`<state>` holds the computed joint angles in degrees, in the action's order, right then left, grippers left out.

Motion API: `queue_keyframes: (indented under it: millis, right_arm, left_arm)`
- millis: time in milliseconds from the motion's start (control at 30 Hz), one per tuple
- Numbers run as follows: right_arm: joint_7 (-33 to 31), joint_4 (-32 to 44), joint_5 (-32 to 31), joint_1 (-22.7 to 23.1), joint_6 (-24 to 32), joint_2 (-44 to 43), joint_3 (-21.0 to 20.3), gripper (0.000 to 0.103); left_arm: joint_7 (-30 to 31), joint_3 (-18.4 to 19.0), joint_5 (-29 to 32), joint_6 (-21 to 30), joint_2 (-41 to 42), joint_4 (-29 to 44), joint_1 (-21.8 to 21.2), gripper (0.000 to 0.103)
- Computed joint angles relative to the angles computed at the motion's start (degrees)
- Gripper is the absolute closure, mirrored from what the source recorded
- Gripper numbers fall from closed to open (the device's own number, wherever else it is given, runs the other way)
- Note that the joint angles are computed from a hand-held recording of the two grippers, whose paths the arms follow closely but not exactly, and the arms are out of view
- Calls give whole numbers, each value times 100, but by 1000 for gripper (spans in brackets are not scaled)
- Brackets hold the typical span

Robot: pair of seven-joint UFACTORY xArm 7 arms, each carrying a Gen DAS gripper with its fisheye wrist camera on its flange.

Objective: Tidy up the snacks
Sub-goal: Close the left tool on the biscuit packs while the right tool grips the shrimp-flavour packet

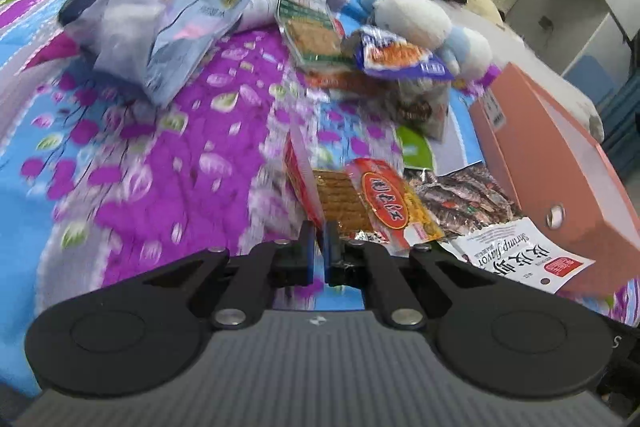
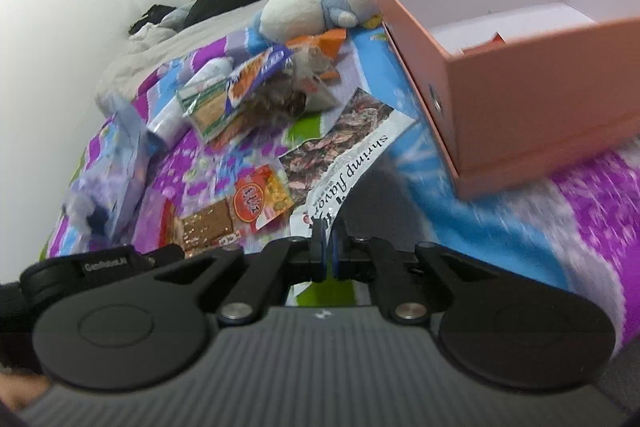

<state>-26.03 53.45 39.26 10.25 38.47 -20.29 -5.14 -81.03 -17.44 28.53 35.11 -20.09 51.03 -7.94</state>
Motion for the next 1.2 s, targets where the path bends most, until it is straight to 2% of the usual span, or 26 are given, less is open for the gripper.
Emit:
queue_keyframes:
  millis: [200, 300, 333, 500, 567, 633, 667, 700, 733, 767, 933, 1100, 1200]
  right_arm:
    - [172, -446, -384, -156, 462, -588, -84, 98]
    - [322, -454, -561, -205, 611, -593, -99, 97]
    - [272, -446, -555, -187, 676, -589, -145, 94]
    - [151, -445, -680, -227, 795, -663, -162, 94]
    - [144, -470, -747, -255, 832, -738, -164, 90]
    - [86, -521, -835, -271, 843, -817, -166, 84]
    - [66, -540, -851, -273, 845, -837, -181, 67]
    - [74, -550, -869, -285, 847, -853, -189, 55]
    - [75, -566, -864, -292, 823, -871, -204, 36]
    - [58, -579, -856, -295, 790, -888, -224, 30]
    - [-159, -611, -946, -287, 475, -917, -264, 32]
    - [-531, -539, -963, -215, 173, -815, -328, 32]
    - [-686, -470, -958, -212, -41, -724, -352, 32]
  left_arm:
    - [248, 7, -611, 142, -423, -321, -323, 98]
    - [357, -16, -766, 81, -561, -457, -352, 98]
    - [442, 19, -826, 10, -566, -477, -358, 97]
    - [884, 160, -1349, -57, -733, -579, -539, 95]
    - [1053, 130, -1458, 91, -785, -549, -550, 88]
    - [1233, 121, -1542, 153, -838, -541, -570, 65]
    - [1305, 98, -1556, 247, -854, -506, -562, 57]
    - [1367, 71, -1553, 320, -863, -471, -548, 45]
    - [1449, 43, -1520, 389, -868, -426, -533, 38]
    - [1529, 17, -1479, 474, -876, -376, -514, 36]
    - [2046, -32, -1226, 696, -669, -24, -460, 20]
    - [2610, -64, -823, 852, -326, 345, -427, 19]
    - [2958, 20, -718, 725, -186, 425, -471, 16]
